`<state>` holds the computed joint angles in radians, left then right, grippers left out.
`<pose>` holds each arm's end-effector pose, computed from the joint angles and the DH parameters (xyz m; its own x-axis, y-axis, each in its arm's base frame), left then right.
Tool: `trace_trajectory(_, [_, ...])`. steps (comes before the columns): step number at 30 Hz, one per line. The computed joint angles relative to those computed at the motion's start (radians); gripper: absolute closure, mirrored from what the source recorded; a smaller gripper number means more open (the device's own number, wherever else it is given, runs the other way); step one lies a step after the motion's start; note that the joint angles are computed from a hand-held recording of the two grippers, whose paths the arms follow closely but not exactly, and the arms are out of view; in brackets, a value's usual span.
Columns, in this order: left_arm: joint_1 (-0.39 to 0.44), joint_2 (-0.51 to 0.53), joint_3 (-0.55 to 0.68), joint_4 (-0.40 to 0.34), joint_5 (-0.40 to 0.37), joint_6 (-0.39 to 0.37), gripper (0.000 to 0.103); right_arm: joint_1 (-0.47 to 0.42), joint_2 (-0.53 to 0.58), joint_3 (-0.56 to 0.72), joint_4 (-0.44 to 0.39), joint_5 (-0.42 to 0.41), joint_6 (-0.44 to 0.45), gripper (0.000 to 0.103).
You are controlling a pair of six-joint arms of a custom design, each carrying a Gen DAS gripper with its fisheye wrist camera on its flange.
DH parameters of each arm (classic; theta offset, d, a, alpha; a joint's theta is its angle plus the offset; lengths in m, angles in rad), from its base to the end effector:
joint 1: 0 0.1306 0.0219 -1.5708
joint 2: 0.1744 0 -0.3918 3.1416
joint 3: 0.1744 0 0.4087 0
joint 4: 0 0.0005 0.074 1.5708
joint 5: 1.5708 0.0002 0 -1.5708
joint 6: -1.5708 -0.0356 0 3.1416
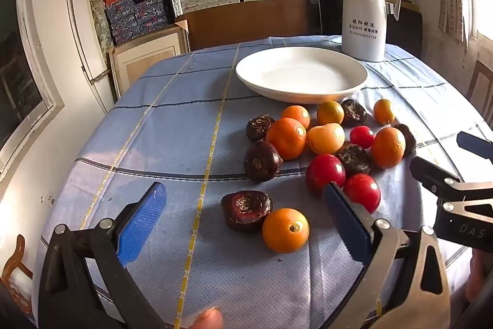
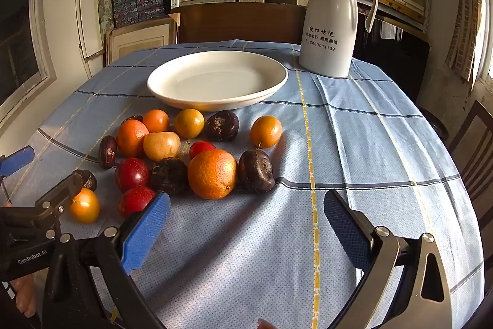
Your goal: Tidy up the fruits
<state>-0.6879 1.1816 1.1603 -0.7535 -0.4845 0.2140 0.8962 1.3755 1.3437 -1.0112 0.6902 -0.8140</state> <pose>0.3364 -0.2557 0.4307 -0.5929 0.2440 -0.7675 0.1830 0.9689 0.1667 0.3136 0.3550 0.4216 -0.6627 0.0690 -0.7457 0.1164 0.9931 -0.0115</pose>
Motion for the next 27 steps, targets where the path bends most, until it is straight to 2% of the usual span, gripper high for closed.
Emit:
trace_trajectory(14, [-0.002, -0.006, 0.009, -0.028, 0.009, 0.018, 0.004, 0.002, 0.0, 0.001, -0.003, 0.002, -0.001, 0.003])
trace_trajectory(27, [-0.001, 0.0, 0.01, -0.024, 0.008, 0.01, 0.004, 0.001, 0.0, 0.001, -0.002, 0.001, -0.001, 0.003])
